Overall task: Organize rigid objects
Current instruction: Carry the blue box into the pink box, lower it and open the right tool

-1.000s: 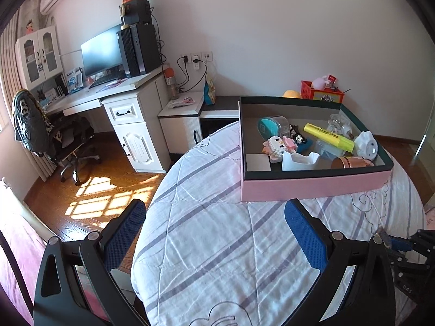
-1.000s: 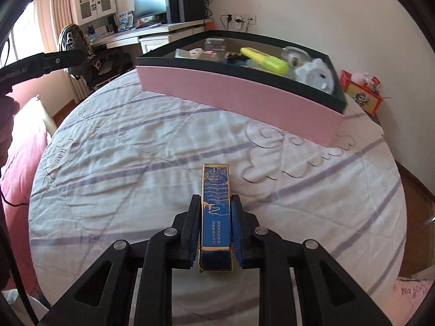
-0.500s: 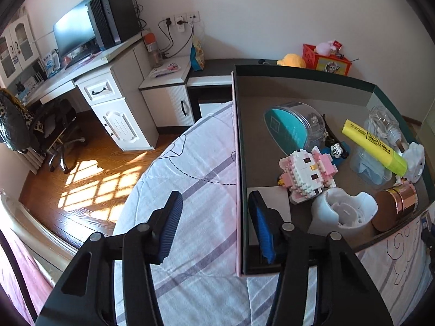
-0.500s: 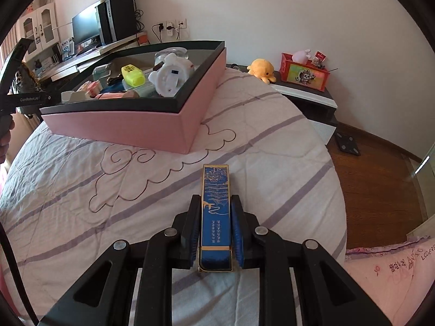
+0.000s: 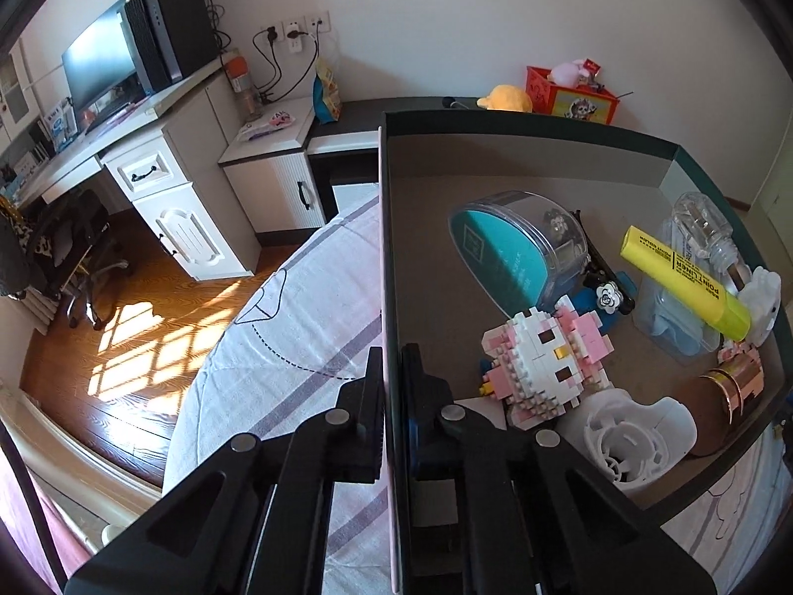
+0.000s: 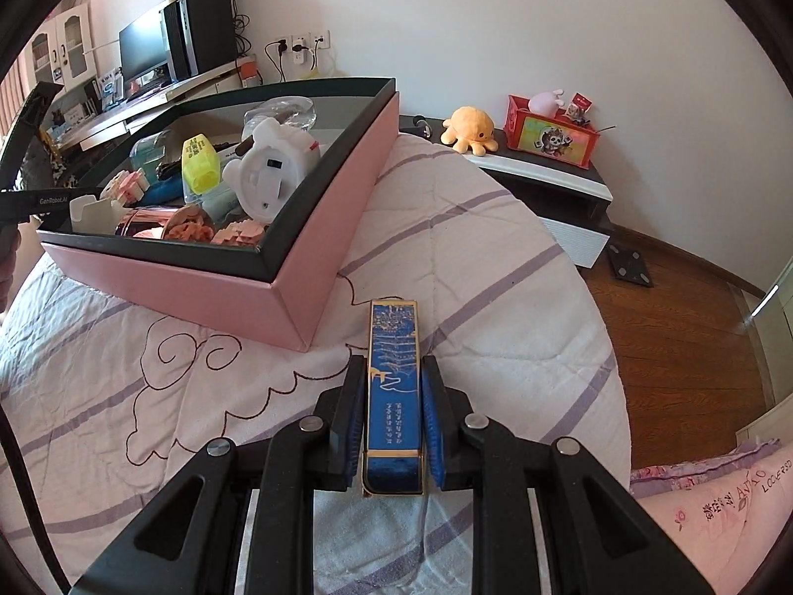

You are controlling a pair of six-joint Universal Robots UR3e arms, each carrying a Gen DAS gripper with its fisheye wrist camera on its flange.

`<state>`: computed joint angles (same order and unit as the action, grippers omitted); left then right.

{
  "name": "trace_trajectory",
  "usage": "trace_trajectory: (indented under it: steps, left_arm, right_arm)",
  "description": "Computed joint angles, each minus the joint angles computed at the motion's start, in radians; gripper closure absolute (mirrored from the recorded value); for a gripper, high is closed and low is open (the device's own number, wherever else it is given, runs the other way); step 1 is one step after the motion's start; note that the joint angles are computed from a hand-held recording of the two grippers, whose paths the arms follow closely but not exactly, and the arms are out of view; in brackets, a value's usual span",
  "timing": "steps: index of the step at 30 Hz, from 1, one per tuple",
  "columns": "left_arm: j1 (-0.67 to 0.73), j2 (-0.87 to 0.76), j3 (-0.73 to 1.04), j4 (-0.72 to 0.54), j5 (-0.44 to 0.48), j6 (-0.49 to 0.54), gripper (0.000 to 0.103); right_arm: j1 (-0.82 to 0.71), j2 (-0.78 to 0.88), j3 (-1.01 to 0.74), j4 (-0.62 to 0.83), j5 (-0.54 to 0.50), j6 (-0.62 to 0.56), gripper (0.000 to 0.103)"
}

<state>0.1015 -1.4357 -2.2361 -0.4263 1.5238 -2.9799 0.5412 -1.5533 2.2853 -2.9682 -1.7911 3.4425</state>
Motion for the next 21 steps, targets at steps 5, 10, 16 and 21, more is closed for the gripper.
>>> trace_trajectory:
  steps: [5,10,16,21]
  left_arm:
    - [0.007,0.004,-0.007,0.004,-0.008,0.007,0.098]
    - [0.024,0.017,-0.018,0.006,-0.026,0.011,0.098]
    - [0.014,0.011,-0.033,0.043,-0.013,0.001,0.098]
    - [0.023,0.013,-0.031,0.036,-0.023,0.008,0.098]
  right_arm:
    - [-0.006,0.000,-0.001,0.001,0.001,0.009,0.082]
    - [-0.003,-0.028,-0.005,0.040,-0.004,0.021,0.082]
    - [0.031,-0.106,-0.074,0.108,-0.079,0.060,0.082]
    - [0.123,0.005,-0.345,0.160,-0.135,0.039,0.080]
